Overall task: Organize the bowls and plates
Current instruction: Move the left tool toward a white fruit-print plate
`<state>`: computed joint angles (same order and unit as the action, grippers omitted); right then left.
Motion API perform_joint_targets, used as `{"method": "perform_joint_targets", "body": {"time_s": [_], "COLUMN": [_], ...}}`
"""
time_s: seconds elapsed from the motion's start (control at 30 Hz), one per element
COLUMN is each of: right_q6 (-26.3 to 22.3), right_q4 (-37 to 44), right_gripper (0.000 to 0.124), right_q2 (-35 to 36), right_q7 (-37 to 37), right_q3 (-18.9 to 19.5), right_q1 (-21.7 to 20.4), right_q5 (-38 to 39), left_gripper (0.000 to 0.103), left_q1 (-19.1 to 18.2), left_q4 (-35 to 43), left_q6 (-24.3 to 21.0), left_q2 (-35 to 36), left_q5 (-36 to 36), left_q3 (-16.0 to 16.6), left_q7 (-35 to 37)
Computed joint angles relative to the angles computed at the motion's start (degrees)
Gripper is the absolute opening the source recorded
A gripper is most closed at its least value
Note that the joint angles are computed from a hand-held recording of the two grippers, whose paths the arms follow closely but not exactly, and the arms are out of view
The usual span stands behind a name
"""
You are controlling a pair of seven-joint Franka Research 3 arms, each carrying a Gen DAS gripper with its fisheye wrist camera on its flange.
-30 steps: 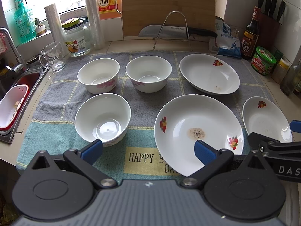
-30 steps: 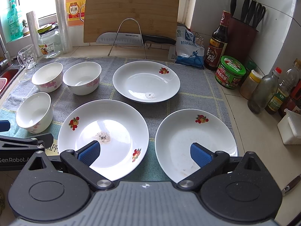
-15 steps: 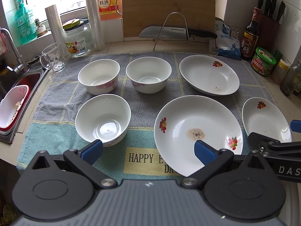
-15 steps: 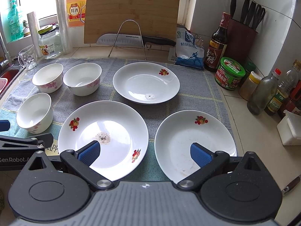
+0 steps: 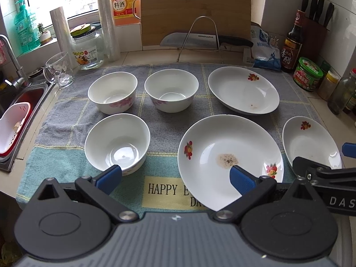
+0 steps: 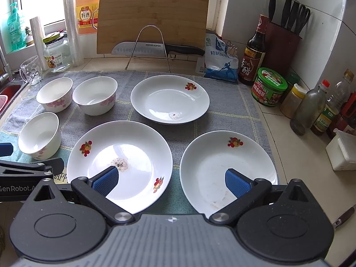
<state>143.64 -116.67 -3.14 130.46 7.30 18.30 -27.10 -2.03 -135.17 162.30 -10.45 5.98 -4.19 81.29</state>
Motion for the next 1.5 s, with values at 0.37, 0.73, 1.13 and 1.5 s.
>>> {"method": "perform_joint_targets", "body": {"time_s": [0.37,0.73,1.13,1.5], "right_q6": [2.12,4.61,-2.06,12.94], "right_q4": [-0.84,-5.12,-15.64,-21.62], "right_gripper": [0.103,0.103,0.103,0.103], "right_q2": [-0.69,-4.10,-11.61,-8.49], "right_q7": [4.43,15.17,19.73,10.19], "right_q3": [0.57,2.15,4.05,0.68], "right_q1": [0.09,-1.89,-5.09,-9.47], "right_q5": [-4.54,-16.04,-18.22,-10.25], "left_gripper": [0.102,0.102,0.102,0.102], "left_q1": [-3.24,-10.48,-7.19,-2.56], "left_q4": [0.09,2.43,7.39,10.96], "left_q6": [2.31,4.48,-1.22,-4.82], "left_q2": [0.36,1.63,5.41,8.73], "left_q5": [-9.77,-43.29,-61.66,-54.93], "left_q3": [3.61,9.35,5.45,-1.72], "left_q7": [11.03,46.91,68.25,59.20]}}
